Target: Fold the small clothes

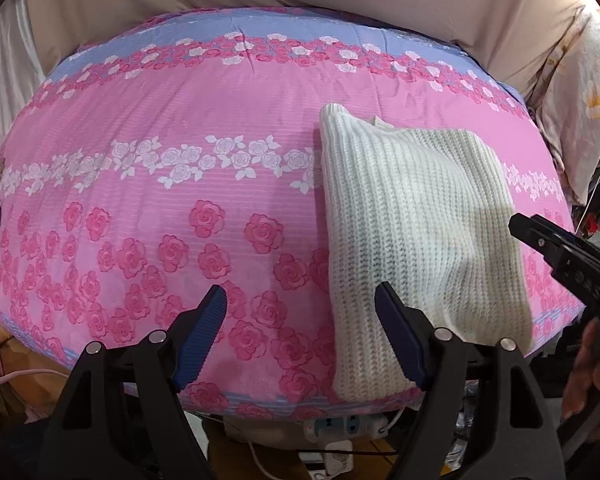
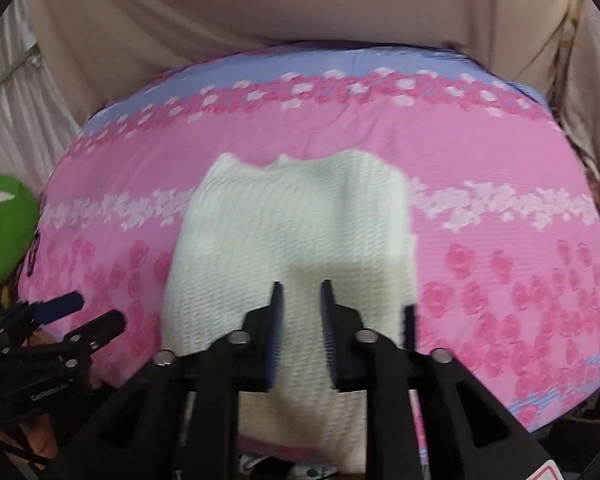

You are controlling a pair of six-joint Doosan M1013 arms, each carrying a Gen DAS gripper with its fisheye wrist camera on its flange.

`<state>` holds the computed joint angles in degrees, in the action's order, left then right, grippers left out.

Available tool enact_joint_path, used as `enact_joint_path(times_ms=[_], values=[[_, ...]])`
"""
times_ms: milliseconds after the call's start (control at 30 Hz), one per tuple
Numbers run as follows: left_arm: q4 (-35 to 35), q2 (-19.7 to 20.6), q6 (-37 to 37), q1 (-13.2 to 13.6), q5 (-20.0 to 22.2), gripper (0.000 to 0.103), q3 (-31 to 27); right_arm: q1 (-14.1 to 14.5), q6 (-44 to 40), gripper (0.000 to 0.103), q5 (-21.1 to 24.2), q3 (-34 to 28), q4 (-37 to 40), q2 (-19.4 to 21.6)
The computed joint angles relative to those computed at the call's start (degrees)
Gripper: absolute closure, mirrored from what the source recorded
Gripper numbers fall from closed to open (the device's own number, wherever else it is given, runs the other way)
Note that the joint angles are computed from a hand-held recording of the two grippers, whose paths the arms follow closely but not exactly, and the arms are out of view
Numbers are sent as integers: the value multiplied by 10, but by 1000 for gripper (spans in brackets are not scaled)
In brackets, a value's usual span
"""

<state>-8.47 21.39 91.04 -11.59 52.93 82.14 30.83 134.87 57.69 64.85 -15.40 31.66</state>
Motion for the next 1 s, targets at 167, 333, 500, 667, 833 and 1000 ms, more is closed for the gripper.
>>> enact_joint_path(times_ms=[167, 333, 500, 667, 833, 1000], values=[[-13, 11, 12, -13, 4, 29, -16, -41, -23, 86, -4, 11, 85, 19], [-30, 14, 25, -21, -1, 29, -22, -46, 29, 88, -81, 33, 54, -10], [-28, 28, 19, -32, 13, 29, -30, -61, -50, 82, -20, 21, 95, 23], [-31, 25, 20, -33, 10, 29, -23, -31, 12, 82, -44, 31, 9, -22], [-6, 36, 4, -35, 22, 29, -21, -13, -54, 85, 5, 48, 50, -24], [-33, 29, 13, -30, 30, 29, -14, -15, -21, 89, 9, 75, 59, -26]])
